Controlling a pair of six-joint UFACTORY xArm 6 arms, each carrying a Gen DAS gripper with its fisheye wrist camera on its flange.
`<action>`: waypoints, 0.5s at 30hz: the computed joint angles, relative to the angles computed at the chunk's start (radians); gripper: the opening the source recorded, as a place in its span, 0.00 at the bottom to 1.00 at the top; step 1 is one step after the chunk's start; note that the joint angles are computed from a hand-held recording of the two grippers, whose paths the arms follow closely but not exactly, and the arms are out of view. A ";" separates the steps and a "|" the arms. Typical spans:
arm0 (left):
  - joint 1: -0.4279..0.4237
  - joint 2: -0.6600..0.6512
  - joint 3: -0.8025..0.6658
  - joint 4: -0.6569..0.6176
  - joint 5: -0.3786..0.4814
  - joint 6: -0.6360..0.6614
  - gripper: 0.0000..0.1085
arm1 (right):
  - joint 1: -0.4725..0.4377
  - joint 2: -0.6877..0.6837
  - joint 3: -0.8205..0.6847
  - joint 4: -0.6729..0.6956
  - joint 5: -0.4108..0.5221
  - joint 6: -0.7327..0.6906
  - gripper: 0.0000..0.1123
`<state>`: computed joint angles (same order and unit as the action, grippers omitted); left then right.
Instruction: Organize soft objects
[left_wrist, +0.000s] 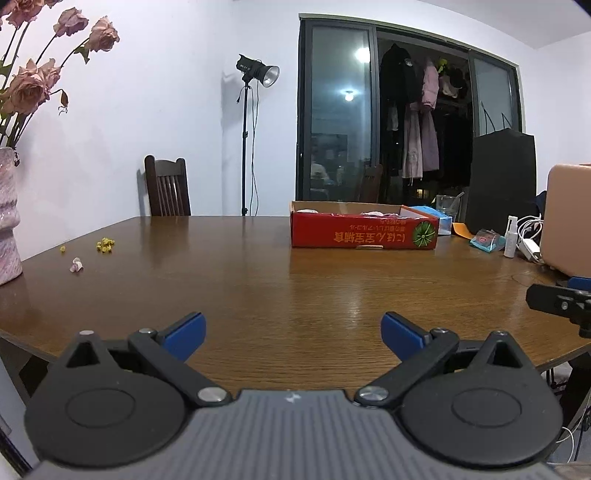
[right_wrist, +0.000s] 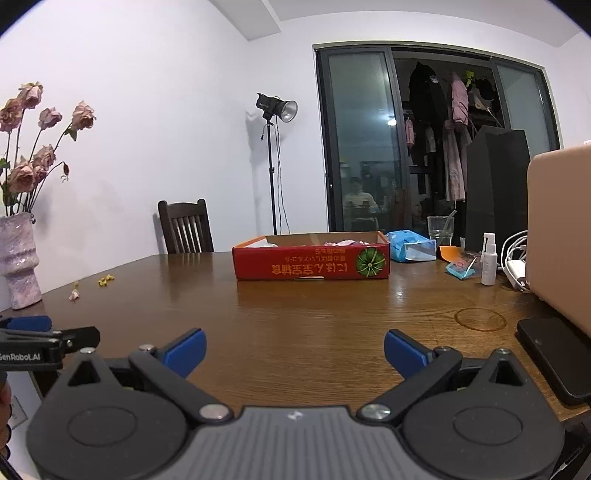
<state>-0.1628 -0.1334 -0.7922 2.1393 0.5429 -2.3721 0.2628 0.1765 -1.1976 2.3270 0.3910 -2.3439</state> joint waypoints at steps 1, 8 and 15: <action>-0.001 0.002 -0.003 0.000 0.001 0.000 0.95 | 0.000 0.001 -0.004 -0.008 -0.002 0.006 0.92; -0.008 -0.002 -0.002 0.024 0.005 -0.003 0.95 | -0.001 0.008 -0.012 -0.025 -0.010 0.041 0.92; -0.004 -0.005 0.003 0.060 -0.002 -0.033 0.95 | 0.001 0.021 -0.024 -0.055 -0.018 0.081 0.92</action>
<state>-0.1669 -0.1384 -0.7889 2.1992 0.5409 -2.4054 0.2638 0.1977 -1.2214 2.2719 0.3733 -2.2625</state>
